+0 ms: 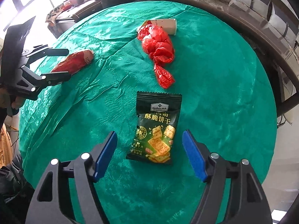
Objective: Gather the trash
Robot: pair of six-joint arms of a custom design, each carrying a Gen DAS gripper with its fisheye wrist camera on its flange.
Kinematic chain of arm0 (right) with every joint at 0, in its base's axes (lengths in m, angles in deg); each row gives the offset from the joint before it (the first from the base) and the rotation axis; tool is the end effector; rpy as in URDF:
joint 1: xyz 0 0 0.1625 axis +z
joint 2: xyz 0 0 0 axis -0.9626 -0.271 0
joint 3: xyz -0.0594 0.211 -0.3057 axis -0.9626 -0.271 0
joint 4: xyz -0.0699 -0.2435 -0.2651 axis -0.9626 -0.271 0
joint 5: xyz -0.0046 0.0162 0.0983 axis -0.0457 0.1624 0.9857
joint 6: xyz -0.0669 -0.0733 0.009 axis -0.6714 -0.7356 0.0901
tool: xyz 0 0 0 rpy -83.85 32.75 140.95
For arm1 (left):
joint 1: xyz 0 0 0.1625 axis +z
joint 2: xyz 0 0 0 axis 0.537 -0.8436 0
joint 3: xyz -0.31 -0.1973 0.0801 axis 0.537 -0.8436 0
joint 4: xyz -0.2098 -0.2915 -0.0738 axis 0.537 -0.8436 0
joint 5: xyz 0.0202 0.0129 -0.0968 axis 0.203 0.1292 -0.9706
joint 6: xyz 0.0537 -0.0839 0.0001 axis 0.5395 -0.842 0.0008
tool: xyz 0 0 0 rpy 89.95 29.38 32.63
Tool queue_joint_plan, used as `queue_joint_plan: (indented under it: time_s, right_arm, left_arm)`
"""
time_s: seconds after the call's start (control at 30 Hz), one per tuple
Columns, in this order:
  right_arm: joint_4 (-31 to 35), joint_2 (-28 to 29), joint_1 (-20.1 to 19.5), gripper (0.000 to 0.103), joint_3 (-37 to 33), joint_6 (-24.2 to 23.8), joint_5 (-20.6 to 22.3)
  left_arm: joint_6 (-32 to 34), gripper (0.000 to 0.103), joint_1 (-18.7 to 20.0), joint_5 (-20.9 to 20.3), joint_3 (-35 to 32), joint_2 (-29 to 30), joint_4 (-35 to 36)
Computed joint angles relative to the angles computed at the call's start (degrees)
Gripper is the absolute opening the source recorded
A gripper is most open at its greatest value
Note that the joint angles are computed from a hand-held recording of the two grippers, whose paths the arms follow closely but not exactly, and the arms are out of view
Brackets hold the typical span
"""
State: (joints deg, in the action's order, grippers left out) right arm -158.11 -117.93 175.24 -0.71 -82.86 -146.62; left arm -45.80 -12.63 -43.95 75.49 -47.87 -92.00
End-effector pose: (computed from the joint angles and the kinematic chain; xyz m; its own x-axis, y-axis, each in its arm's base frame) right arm 0.2043 -0.5698 0.3415 -0.3078 -0.9355 0.1732 -0.8567 0.3517 0.3773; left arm -0.3830 -0.3559 0.1518 -0.7222 -0.2491 -0.6452 0.2048 0.8140 -0.5435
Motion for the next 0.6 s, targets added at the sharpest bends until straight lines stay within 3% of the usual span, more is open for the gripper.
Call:
queue_joint_plan:
  time_s: [0.07, 0.1, 0.13, 0.2, 0.23, 0.27, 0.43, 0.6]
  right_arm:
    - [-0.20, 0.57, -0.24, 0.064, -0.37, 3.31, -0.36]
    - [1.49, 0.91, -0.57, 0.057, -1.30, 5.11, 0.37]
    - [1.16, 0.68, -0.70, 0.043, -1.08, 5.66, 0.39]
    - [0.37, -0.30, -1.11, 0.039, -0.44, 6.25, 1.37]
    - [0.48, -0.83, -1.42, 0.037, -0.47, 6.95, 2.19]
    - [0.82, -1.42, -1.75, 0.036, -0.66, 7.35, 3.06]
    - [3.07, -4.85, -3.73, 0.036, -1.21, 7.11, 7.55]
    - [3.96, -7.77, -6.59, 0.036, -1.19, 6.72, 10.25]
  left_arm:
    - [0.33, 0.078, 1.06, -1.40, -2.53, 1.56, 2.63]
    - [0.55, 0.075, 1.64, -2.21, -3.59, 2.34, 3.73]
    - [1.06, 0.073, 2.09, -2.92, -4.07, 2.83, 4.04]
    - [1.62, 0.068, 1.85, -2.45, -4.21, 3.14, 4.19]
    - [1.68, 0.049, 1.63, -2.21, -3.92, 2.89, 3.62]
    - [1.39, 0.020, 1.45, -2.05, -3.82, 2.71, 3.68]
    - [2.07, 0.013, -0.11, -0.61, -0.72, 0.87, -3.77]
    - [5.37, 0.011, -1.33, 1.04, -3.45, 4.15, -8.12]
